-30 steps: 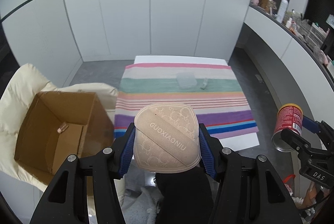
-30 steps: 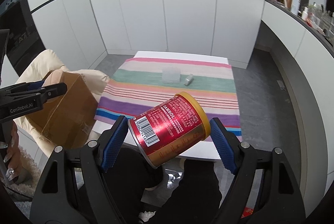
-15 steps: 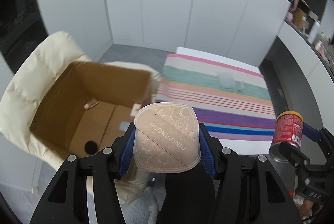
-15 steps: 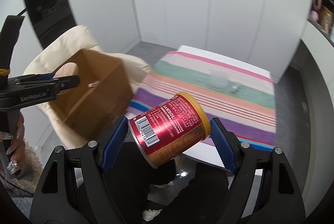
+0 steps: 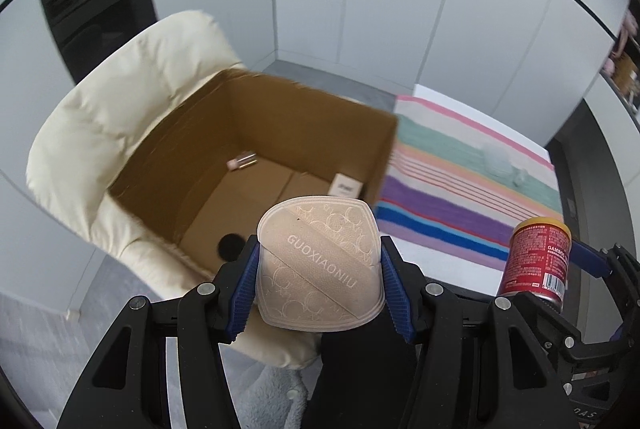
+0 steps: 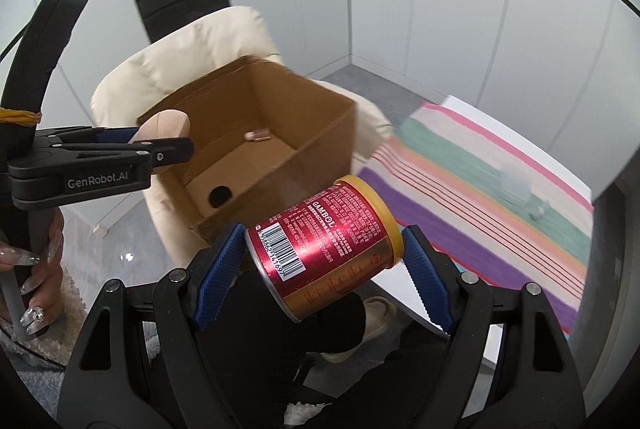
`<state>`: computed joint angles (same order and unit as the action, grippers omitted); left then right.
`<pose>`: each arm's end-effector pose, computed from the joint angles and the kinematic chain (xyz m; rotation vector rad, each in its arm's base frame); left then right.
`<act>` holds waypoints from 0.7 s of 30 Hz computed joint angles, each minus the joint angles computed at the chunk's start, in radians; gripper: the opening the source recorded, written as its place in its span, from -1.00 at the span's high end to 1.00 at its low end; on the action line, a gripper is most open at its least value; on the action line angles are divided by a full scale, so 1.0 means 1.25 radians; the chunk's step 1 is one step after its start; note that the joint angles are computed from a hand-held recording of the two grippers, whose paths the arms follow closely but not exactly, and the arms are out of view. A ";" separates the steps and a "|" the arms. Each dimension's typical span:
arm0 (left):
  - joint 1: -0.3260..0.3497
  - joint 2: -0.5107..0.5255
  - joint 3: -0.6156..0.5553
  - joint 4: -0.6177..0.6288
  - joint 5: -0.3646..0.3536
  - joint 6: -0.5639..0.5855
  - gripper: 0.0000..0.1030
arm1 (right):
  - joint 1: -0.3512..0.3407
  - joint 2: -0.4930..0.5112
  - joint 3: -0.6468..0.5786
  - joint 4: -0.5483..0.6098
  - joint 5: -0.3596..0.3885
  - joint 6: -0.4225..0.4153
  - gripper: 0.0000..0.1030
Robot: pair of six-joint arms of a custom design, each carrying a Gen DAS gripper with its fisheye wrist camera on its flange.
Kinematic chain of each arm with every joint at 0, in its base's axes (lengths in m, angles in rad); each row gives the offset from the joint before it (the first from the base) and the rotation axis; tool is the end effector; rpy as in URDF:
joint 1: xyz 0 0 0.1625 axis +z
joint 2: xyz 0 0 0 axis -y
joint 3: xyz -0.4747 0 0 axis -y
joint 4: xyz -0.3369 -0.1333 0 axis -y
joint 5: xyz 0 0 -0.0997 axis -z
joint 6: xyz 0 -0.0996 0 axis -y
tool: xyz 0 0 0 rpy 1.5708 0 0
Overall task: Organize objects
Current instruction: 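Lift the sponge and red can and carry them over the box, then open both tools to drop the sponge and red can into the box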
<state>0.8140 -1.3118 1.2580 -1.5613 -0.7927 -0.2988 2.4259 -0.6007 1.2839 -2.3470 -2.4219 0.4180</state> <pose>-0.2373 -0.5472 0.5730 0.5311 2.3760 -0.5492 0.6105 -0.4534 0.1620 0.4724 -2.3611 0.7387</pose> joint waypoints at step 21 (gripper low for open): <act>0.150 0.142 -0.197 0.012 0.036 0.032 -0.12 | -0.084 0.255 -0.433 0.143 0.073 -0.173 -0.59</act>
